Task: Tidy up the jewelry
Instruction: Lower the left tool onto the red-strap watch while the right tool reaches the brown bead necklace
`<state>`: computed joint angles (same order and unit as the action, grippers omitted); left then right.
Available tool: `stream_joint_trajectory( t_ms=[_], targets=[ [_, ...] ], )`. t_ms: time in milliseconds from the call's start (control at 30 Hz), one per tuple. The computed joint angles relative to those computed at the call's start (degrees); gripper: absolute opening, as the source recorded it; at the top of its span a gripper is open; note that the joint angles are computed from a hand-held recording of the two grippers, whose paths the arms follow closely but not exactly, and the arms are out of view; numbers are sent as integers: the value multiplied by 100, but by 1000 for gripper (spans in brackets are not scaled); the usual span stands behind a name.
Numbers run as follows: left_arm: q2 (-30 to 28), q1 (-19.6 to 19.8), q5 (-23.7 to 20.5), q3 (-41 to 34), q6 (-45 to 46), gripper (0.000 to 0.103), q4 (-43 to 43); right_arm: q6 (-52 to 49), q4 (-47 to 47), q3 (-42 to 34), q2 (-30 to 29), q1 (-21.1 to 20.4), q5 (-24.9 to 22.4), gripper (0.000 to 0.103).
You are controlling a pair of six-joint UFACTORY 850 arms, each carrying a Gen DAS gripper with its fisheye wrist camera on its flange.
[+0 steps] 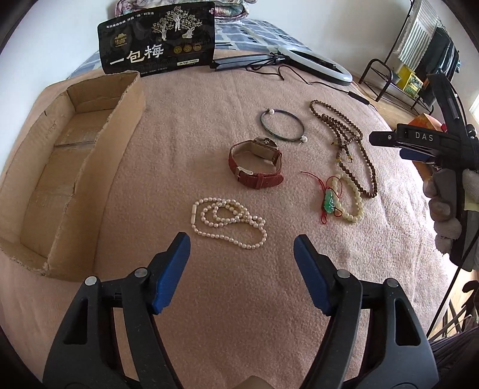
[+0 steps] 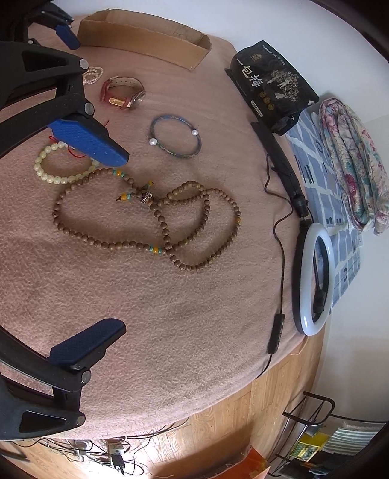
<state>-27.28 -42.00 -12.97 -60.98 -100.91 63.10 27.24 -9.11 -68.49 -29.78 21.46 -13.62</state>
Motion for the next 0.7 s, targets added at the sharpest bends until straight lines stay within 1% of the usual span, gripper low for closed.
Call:
stream_joint_trajectory(
  t_ms=[67,167,200,267,367,467,533,667,700],
  targets=[
    [-86,17,-15,-78,89,74,-37,-239,260,-144,-132,-32,-61,102],
    [-161,73,53,-124,221,74,-208,-115,141,-356,-323,-35,-168,102],
    [-175,97,87,-130,351,74,-359,-224,293,-410,-377,-53,-196,102],
    [-181,138,136,-130,436,74,-514,-703,904,-475,-456,-122,-219,102],
    [-143,196,222,-126,127,74,-278,-1048,1411,-576,-563,-177,-263,102],
    [-153,238,249,-222,17,70,-179,-835,1258,-666,-643,-181,-294,102],
    [-201,261,223,-333,204,67,-269,-779,1222,-731,-703,-178,-311,102],
    [-314,309,144,-520,476,66,-403,-800,1242,-799,-790,-174,-350,102],
    [-337,330,140,-553,543,63,-468,-852,1303,-822,-818,-175,-367,102]
  ],
)
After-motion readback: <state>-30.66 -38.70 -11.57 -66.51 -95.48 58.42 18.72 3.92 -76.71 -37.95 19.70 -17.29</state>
